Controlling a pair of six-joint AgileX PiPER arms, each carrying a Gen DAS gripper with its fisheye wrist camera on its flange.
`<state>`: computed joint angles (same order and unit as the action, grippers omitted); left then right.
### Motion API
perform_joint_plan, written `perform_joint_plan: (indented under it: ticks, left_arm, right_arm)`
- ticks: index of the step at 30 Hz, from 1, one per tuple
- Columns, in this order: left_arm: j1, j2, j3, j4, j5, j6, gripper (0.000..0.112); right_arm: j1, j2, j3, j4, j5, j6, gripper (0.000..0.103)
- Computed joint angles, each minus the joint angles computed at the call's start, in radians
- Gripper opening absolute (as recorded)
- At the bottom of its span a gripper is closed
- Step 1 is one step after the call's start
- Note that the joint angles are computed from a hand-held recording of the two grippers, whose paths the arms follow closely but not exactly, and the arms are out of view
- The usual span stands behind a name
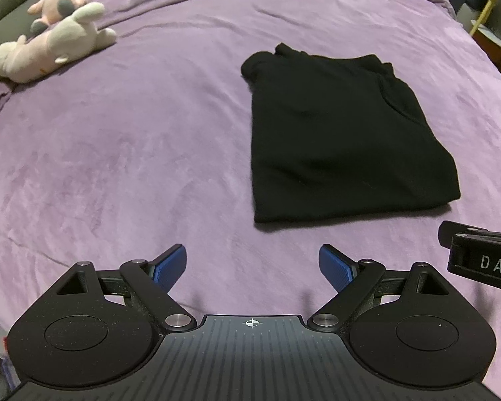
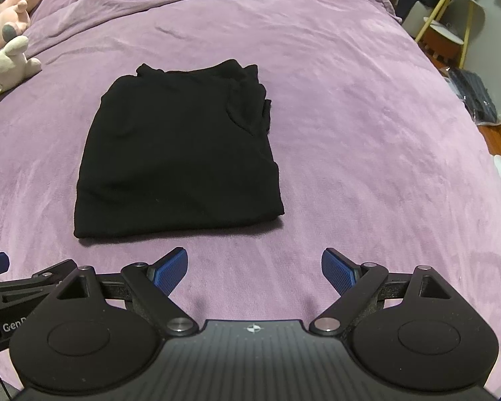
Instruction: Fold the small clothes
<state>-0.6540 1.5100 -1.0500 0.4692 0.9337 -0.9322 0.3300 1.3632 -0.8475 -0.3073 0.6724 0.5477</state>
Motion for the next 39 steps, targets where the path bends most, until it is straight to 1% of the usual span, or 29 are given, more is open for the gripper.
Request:
perform_joint_plan:
  ticks: [9,39]
  left_arm:
    - [-0.005,0.002,-0.004,0.001,0.005,-0.008,0.091]
    - [-0.030,0.012,-0.013,0.012,0.027,-0.032,0.091]
  right_arm:
    - [-0.014,-0.008,0.011,0.022,-0.013,-0.027,0.088]
    - [-0.019,-0.017,0.018,0.026,-0.020,-0.023,0.088]
